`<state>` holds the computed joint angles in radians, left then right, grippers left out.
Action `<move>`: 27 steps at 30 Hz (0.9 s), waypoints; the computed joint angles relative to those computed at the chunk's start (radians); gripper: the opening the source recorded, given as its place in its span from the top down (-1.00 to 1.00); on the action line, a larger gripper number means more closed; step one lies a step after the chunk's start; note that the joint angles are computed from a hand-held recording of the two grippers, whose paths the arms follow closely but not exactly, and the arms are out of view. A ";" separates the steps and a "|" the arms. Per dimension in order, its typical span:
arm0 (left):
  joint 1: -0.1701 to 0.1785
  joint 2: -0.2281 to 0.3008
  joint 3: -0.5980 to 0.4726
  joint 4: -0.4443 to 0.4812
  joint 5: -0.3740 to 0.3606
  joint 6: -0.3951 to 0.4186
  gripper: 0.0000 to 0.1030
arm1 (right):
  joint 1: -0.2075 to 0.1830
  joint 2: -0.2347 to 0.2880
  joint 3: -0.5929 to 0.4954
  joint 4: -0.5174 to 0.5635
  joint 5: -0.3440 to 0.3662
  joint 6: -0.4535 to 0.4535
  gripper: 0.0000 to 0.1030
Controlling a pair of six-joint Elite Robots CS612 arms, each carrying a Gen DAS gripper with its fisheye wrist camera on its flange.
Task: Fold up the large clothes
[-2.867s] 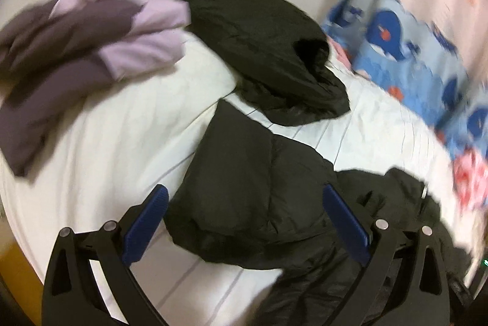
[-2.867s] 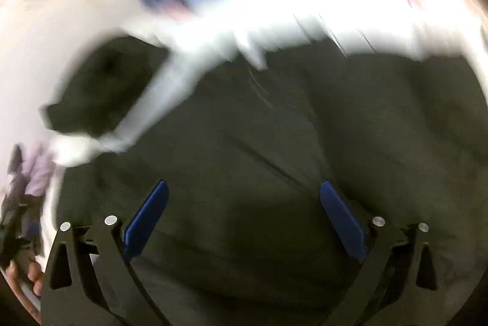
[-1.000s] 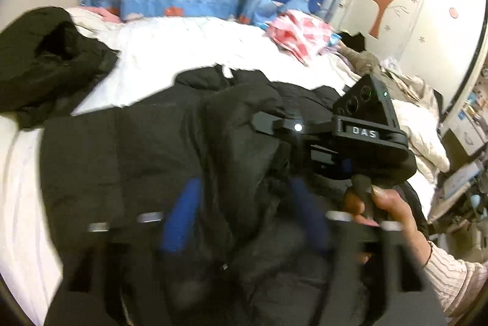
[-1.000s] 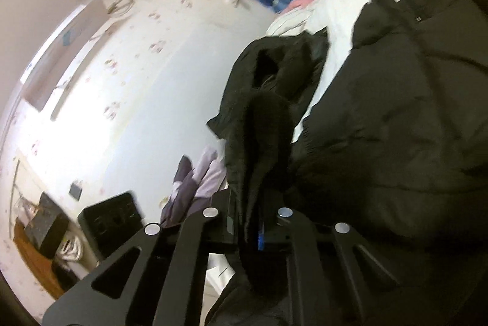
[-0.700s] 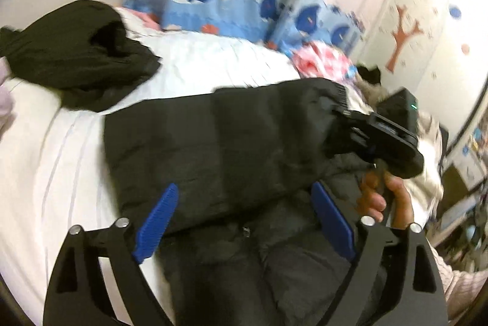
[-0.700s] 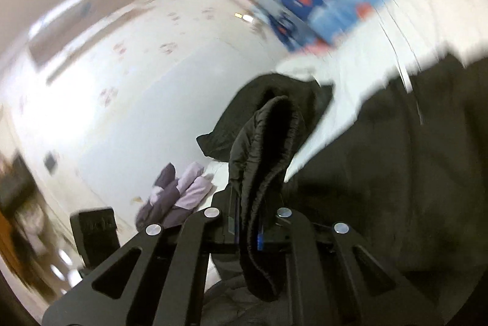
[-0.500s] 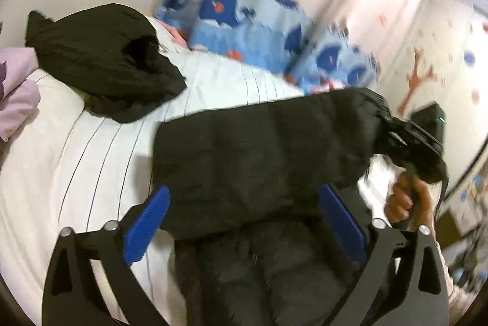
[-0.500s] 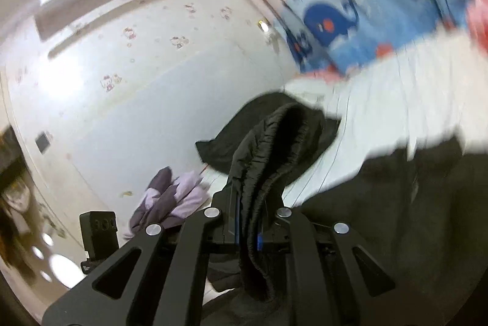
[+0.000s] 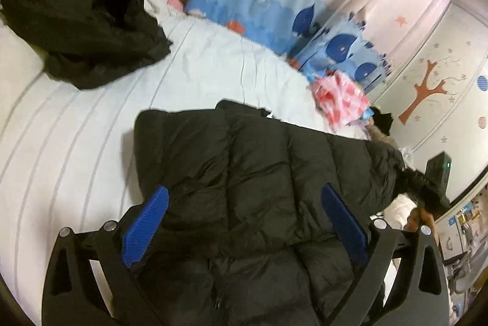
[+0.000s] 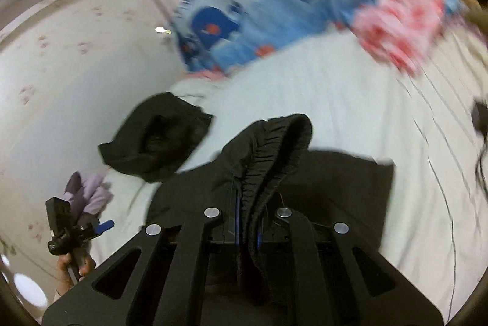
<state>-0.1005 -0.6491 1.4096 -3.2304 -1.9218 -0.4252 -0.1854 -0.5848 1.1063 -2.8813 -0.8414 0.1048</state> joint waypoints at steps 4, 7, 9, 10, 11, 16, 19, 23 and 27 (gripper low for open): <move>-0.015 0.042 -0.071 0.069 0.007 0.012 -0.86 | -0.024 0.036 -0.006 -0.050 0.025 0.067 0.86; -0.022 0.071 -0.116 0.104 0.022 0.040 -0.86 | -0.031 0.054 -0.013 -0.026 -0.006 0.070 0.86; -0.022 0.095 -0.148 0.142 0.030 0.033 -0.86 | -0.036 0.066 -0.012 0.033 -0.042 0.055 0.86; -0.022 0.104 -0.160 0.156 0.031 0.028 -0.86 | -0.039 0.074 -0.013 0.052 -0.053 0.053 0.86; -0.021 0.115 -0.173 0.174 0.036 0.021 -0.86 | -0.042 0.077 -0.010 0.060 -0.051 0.059 0.86; -0.028 0.136 -0.183 0.224 0.084 0.054 -0.86 | -0.062 0.093 -0.009 0.113 0.003 0.066 0.82; -0.030 0.126 -0.171 0.242 0.100 0.072 -0.86 | -0.068 0.065 0.024 0.107 -0.015 0.065 0.66; -0.029 0.094 -0.135 0.180 0.089 0.073 -0.86 | -0.064 -0.001 0.113 -0.064 -0.163 0.121 0.26; -0.037 0.087 -0.137 0.134 0.117 0.117 -0.86 | -0.037 -0.010 0.096 -0.146 -0.165 0.038 0.02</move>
